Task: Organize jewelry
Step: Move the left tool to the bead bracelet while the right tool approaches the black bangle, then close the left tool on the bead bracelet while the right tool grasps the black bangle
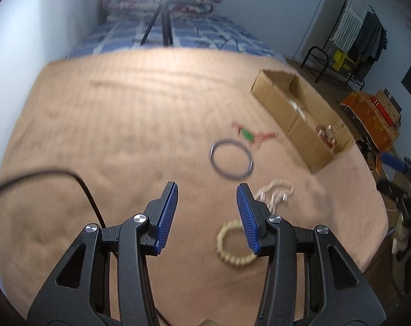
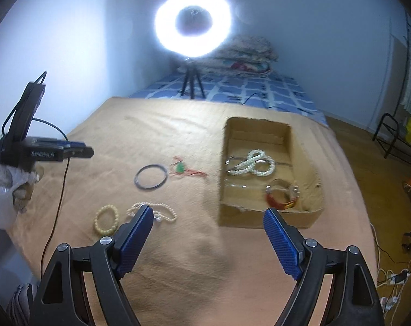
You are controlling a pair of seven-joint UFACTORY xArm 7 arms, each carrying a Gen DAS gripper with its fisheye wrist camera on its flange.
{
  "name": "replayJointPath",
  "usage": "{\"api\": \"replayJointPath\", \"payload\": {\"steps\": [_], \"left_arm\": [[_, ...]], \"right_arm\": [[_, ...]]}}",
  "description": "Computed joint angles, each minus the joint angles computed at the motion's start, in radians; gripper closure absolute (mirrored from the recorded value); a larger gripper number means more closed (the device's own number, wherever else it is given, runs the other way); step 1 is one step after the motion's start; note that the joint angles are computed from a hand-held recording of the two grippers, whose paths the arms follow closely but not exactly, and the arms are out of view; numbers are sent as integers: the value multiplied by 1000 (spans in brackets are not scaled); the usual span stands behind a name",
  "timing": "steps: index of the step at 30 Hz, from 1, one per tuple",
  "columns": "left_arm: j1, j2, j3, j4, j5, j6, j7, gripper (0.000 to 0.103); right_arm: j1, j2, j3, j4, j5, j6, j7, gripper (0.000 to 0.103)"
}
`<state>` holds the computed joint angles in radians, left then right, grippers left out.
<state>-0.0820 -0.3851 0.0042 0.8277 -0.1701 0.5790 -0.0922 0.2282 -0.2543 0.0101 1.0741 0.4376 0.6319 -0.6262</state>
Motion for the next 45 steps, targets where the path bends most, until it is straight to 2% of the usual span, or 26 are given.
{"api": "replayJointPath", "payload": {"steps": [3, 8, 11, 15, 25, 34, 39, 45], "left_arm": [[-11, -35, 6, -61, -21, 13, 6, 57], [-43, -68, 19, -134, -72, 17, 31, 57], [-54, -63, 13, -148, -83, 14, 39, 57], [-56, -40, -1, -144, -72, 5, 36, 57], [-47, 35, -30, -118, -4, -3, 30, 57], [-25, 78, -80, -99, 130, -27, -32, 57], [-23, 85, -86, -108, 173, -67, -71, 65], [-10, 77, -101, -129, 237, -111, -121, 81]], "right_arm": [[9, 18, 20, 11, -18, 16, 14, 19], [16, 92, 48, 71, -48, 58, 54, 28], [17, 140, 67, 116, -64, 87, 87, 31], [20, 215, 93, 186, -105, 128, 138, 41], [37, 395, 133, 371, -185, 225, 294, 46], [55, 544, 141, 514, -219, 287, 421, 52], [67, 614, 142, 584, -248, 313, 479, 56], [90, 677, 132, 647, -312, 336, 538, 61]]}}
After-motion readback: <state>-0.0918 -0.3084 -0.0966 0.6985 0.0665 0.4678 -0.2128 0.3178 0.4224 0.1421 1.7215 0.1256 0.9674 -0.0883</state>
